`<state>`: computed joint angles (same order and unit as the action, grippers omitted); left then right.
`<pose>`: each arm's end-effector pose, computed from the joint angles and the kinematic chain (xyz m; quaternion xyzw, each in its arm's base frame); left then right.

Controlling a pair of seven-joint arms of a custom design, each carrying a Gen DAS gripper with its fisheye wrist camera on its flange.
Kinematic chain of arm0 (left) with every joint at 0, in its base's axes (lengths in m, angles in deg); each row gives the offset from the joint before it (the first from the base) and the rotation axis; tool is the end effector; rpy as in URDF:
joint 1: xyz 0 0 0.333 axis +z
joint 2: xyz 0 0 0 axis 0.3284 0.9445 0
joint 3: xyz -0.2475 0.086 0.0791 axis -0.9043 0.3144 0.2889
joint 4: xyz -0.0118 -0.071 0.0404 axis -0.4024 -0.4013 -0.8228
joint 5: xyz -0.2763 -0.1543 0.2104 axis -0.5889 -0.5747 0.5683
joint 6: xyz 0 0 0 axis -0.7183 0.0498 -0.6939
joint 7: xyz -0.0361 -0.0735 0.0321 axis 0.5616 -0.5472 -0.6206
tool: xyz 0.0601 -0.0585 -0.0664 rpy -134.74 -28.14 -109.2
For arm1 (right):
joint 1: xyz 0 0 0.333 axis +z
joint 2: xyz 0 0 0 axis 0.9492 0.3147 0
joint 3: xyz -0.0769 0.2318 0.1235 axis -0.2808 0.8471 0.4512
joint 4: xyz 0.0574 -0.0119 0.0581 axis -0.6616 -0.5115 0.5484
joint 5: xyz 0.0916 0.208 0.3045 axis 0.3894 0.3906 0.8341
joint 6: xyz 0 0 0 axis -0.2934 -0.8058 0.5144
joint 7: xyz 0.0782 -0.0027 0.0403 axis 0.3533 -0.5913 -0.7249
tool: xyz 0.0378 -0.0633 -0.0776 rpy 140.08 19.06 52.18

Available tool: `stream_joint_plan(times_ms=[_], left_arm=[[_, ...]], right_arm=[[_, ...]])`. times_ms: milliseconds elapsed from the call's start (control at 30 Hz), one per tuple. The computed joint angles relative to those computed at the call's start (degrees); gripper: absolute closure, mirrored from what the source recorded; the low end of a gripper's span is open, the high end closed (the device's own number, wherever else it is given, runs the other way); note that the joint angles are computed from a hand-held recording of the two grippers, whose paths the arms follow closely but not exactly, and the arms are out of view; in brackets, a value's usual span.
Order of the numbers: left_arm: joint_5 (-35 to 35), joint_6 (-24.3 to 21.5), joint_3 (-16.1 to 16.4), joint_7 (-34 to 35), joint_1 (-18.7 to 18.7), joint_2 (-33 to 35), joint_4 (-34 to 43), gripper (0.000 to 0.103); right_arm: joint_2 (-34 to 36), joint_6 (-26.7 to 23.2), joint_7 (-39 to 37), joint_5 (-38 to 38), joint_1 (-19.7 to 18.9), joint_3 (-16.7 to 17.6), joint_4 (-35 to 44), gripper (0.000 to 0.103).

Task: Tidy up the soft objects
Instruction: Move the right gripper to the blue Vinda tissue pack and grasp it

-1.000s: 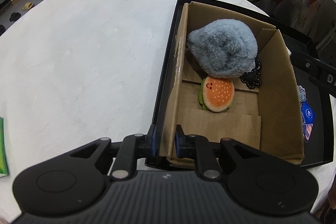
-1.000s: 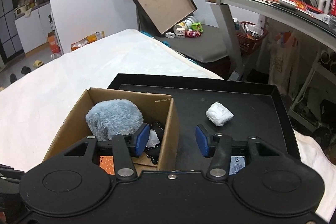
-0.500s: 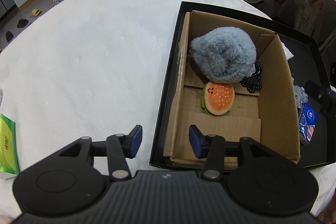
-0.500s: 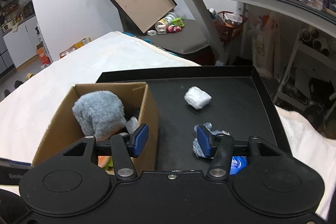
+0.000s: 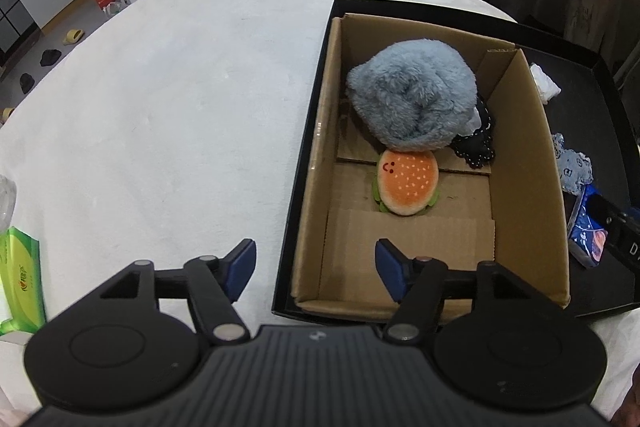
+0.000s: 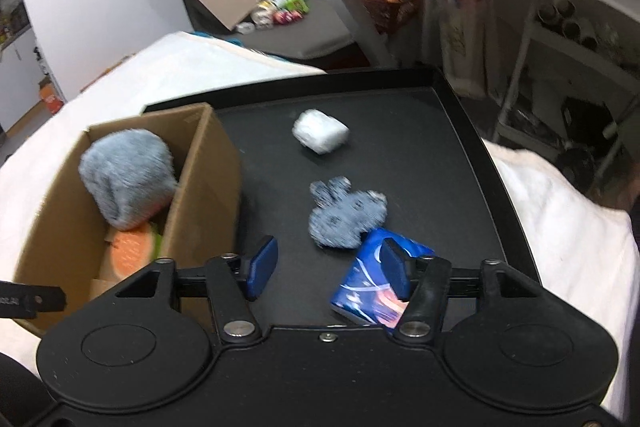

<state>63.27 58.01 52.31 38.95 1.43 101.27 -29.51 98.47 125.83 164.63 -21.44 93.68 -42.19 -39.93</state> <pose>0.6270 -0.2571 0.3589 -0.8030 0.5557 -0.0780 0.2009 0.6702 0.2166 0.3252 -0.7091 0.6015 -0.1978 0.3103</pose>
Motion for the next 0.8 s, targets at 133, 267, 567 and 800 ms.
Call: stream_joint_plan(times_ms=[133,267,567,800], left_arm=[[0.20,-1.82,0.07,0.39,-0.77,1.96,2.87,0.038],[0.24,-3.45,0.28,1.27,-1.48,4.05,5.81,0.037],[0.16,-8.05,1.12,1.68,-2.75,7.72,10.82,0.037],[-0.04,-10.86,1.53,1.96,-3.58,10.61,15.23,0.037]], right_arm=[[0.89,-1.05,0.38,0.23,-0.41,-0.27,0.56,0.037],[2.58,-3.56,0.90,0.74,-1.53,0.15,2.68,0.035],[7.41,-8.35,2.57,0.04,-2.54,0.14,8.72,0.017],[9.19,-10.88,6.60,-4.06,-0.10,-3.84,10.48,0.036]])
